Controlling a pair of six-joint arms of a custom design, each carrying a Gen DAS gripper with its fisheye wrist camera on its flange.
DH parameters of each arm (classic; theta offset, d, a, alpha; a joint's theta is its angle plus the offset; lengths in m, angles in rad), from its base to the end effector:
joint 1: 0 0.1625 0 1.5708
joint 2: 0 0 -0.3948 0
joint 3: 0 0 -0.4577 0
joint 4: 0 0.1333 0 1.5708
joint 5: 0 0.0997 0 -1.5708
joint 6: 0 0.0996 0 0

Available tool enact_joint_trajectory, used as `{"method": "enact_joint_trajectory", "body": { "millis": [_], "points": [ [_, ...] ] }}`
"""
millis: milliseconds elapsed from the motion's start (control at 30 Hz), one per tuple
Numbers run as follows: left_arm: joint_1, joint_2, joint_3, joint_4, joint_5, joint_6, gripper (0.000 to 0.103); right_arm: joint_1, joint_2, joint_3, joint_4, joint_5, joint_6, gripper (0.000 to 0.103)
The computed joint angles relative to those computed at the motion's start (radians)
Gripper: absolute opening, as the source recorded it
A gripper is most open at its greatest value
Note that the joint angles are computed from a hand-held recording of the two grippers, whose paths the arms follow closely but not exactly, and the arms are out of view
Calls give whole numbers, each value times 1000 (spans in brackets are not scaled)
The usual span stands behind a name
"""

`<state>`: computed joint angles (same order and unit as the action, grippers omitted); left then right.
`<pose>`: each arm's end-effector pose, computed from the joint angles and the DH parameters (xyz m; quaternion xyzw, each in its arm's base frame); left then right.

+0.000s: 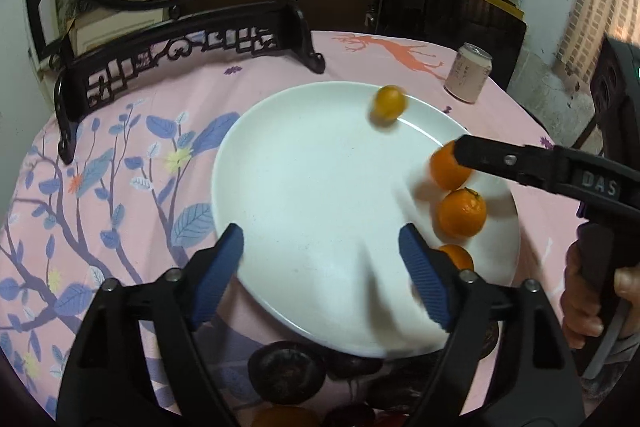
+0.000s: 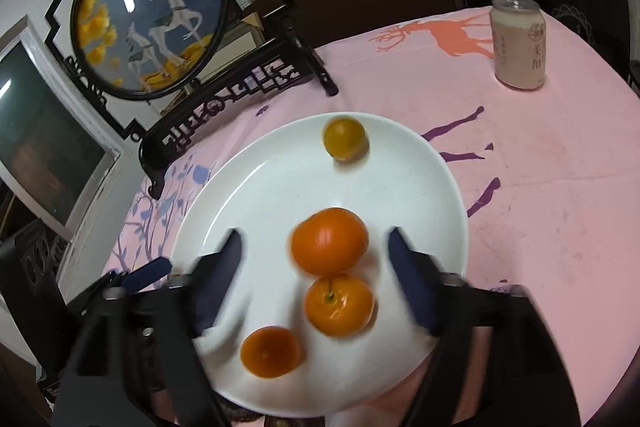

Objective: Organize fruits
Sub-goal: 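Place both held fruits onto the white plate and open both grippers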

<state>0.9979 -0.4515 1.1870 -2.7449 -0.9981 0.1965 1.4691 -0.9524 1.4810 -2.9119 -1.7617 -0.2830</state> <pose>-0.2874 -0.7910 -0.0058 0.2944 0.8909 -0.2566 0.2318 0.0363 -0.7713 0.2585 0.0453 -0.9141 0.3694 0.1611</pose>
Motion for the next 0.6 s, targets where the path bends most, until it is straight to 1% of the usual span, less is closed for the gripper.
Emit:
{"method": "enact_joint_trajectory", "body": {
  "millis": [67,133,233,267,300,333,400,467,533,600],
  "points": [
    [2,-4,3,-7,0,-11,89,-6,-12,16,-17,19,-2,80],
    [3,-12,17,-19,8,-19,89,-11,-37,41,-22,44,4,79],
    [4,-39,55,-42,13,-35,90,-13,-102,116,-69,94,1,80],
    [4,-48,69,-56,15,-38,91,-10,-122,142,-90,100,-5,81],
    [2,-57,82,-71,17,-41,92,-7,-142,169,-113,104,-14,85],
    [1,-71,103,-95,21,-45,94,-6,-171,211,-144,116,-29,86],
    [-1,-94,138,-127,30,-51,97,-9,-223,296,-198,135,-61,87],
    [-2,-127,193,-161,47,-55,99,-13,-254,361,-250,129,-92,87],
    [-3,-156,243,-169,68,-65,99,-24,-284,437,-313,111,-114,87],
    [-3,-184,295,-169,89,-75,99,-38,-308,491,-332,94,-107,87]
  ]
}}
